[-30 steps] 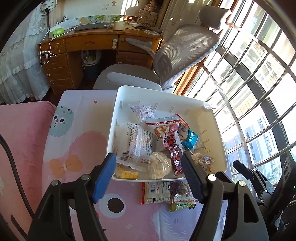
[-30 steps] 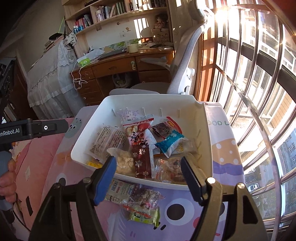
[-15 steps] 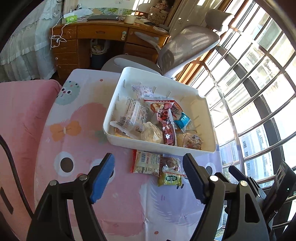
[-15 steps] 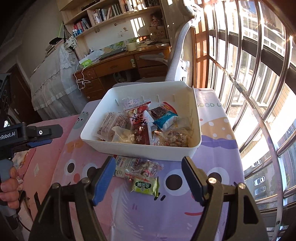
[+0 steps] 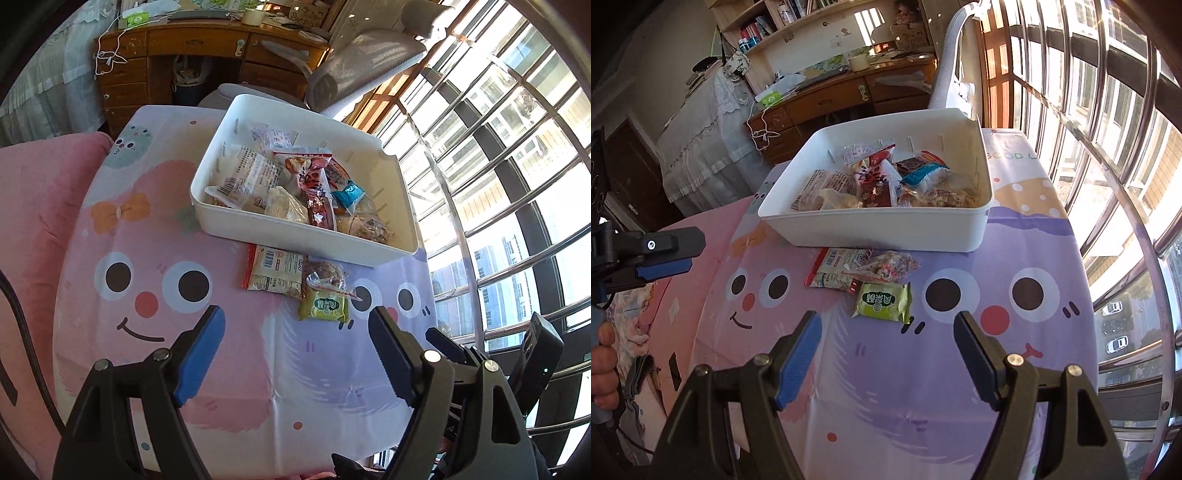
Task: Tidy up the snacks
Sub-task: 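Withdraw both open tools from the basket toward the remaining snacks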
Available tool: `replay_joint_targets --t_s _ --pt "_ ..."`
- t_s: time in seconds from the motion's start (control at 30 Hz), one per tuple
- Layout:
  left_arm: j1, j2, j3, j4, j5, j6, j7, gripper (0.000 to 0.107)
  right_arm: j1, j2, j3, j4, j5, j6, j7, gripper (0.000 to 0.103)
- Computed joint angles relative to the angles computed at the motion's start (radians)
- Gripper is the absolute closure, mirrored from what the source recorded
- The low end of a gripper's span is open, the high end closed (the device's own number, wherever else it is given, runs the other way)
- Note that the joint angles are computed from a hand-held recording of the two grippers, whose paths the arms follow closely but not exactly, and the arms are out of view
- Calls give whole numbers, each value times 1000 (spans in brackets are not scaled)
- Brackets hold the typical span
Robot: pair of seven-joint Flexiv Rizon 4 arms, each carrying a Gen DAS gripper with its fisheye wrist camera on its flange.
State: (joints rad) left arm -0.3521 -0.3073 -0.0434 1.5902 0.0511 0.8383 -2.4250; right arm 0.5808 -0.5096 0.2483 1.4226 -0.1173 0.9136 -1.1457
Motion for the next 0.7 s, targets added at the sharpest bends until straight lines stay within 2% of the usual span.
replay_joint_targets --t_s 0.2,0.4,0.57,0.7 --pt "12 -45 -27 -36 -56 -3 97 25 -15 -6 15 6 44 -50 2 28" --pt "19 -103 -34 -88 -108 -26 176 22 -6 -23 8 9 38 -68 4 21" --pt "26 -164 -39 -149 -144 -68 243 20 20 -38 -15 51 -14 25 18 20" --pt "33 -216 -43 -191 -172 -84 300 20 62 -47 -68 111 -119 155 63 20"
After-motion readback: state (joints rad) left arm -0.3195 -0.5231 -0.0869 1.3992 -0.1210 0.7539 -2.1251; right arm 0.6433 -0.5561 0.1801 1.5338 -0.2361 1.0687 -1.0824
